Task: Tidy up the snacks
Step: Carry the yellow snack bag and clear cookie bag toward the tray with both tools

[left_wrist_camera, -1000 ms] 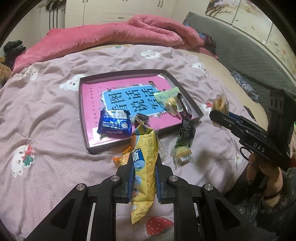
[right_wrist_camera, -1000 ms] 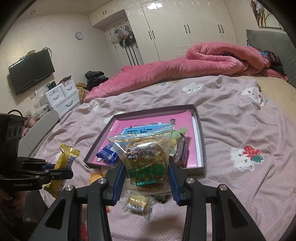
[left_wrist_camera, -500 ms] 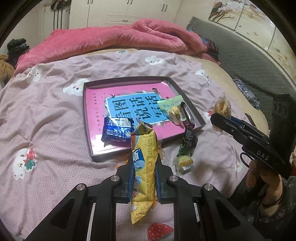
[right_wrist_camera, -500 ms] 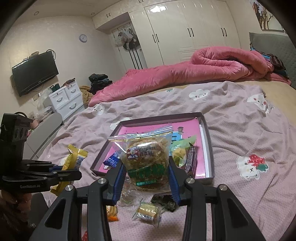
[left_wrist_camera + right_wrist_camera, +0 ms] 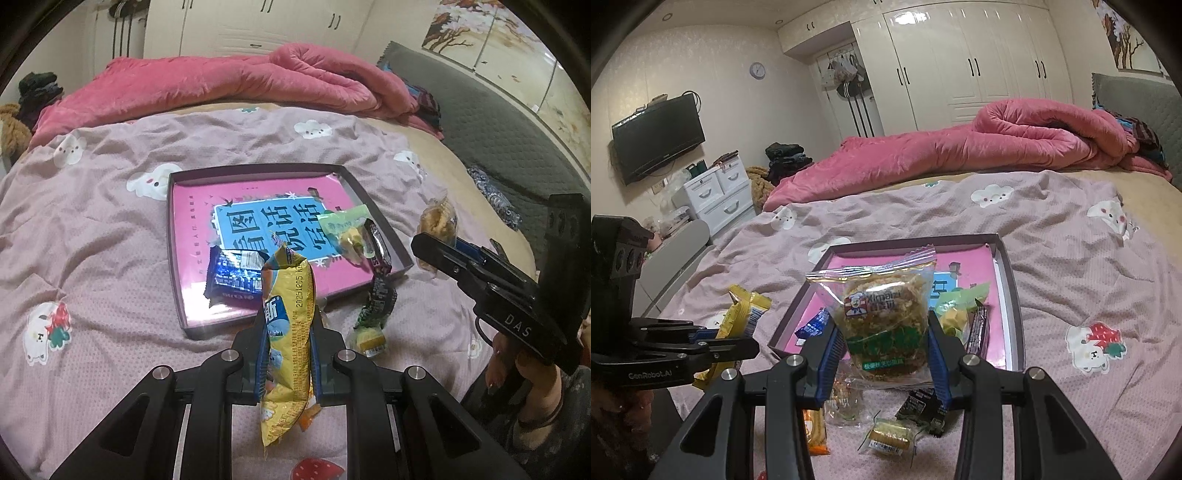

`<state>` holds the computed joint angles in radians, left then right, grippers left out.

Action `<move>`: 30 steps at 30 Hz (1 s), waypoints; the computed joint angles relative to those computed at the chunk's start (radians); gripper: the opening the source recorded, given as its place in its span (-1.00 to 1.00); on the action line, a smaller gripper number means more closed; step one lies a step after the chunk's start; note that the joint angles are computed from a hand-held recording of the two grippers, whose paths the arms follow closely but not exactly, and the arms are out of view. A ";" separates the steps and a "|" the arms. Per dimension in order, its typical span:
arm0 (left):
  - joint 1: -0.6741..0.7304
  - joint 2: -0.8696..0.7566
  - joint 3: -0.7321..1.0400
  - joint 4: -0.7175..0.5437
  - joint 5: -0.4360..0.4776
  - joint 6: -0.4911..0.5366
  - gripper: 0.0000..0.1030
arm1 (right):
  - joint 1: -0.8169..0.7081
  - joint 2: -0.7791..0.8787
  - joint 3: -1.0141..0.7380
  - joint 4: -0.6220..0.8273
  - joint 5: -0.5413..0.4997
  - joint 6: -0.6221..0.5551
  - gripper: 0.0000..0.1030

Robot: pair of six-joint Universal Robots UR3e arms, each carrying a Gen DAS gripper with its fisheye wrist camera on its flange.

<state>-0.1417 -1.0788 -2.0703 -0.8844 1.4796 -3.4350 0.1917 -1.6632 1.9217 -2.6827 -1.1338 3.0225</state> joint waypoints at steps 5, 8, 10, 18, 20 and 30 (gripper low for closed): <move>0.018 -0.006 0.000 0.007 -0.004 0.000 -0.64 | 0.008 0.038 -0.040 0.005 0.003 0.028 -0.17; 0.035 -0.001 0.001 0.002 -0.010 0.002 -0.64 | 0.019 0.063 -0.066 -0.002 -0.001 0.040 -0.17; 0.045 -0.002 0.004 0.000 -0.011 0.005 -0.64 | 0.027 0.081 -0.088 -0.004 0.002 0.048 -0.17; 0.079 -0.016 0.022 0.007 -0.017 0.005 -0.64 | 0.047 0.140 -0.163 -0.015 0.001 0.076 -0.17; 0.081 -0.025 0.025 0.019 -0.016 0.000 -0.64 | 0.047 0.149 -0.176 -0.017 -0.001 0.075 -0.17; 0.069 -0.092 0.044 0.067 0.028 -0.019 -0.64 | 0.038 0.206 -0.235 -0.030 -0.001 0.097 -0.17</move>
<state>-0.0729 -1.1707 -2.0261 -0.8175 1.5075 -3.4535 0.2296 -1.4575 1.6863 -2.7127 -1.1347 3.1197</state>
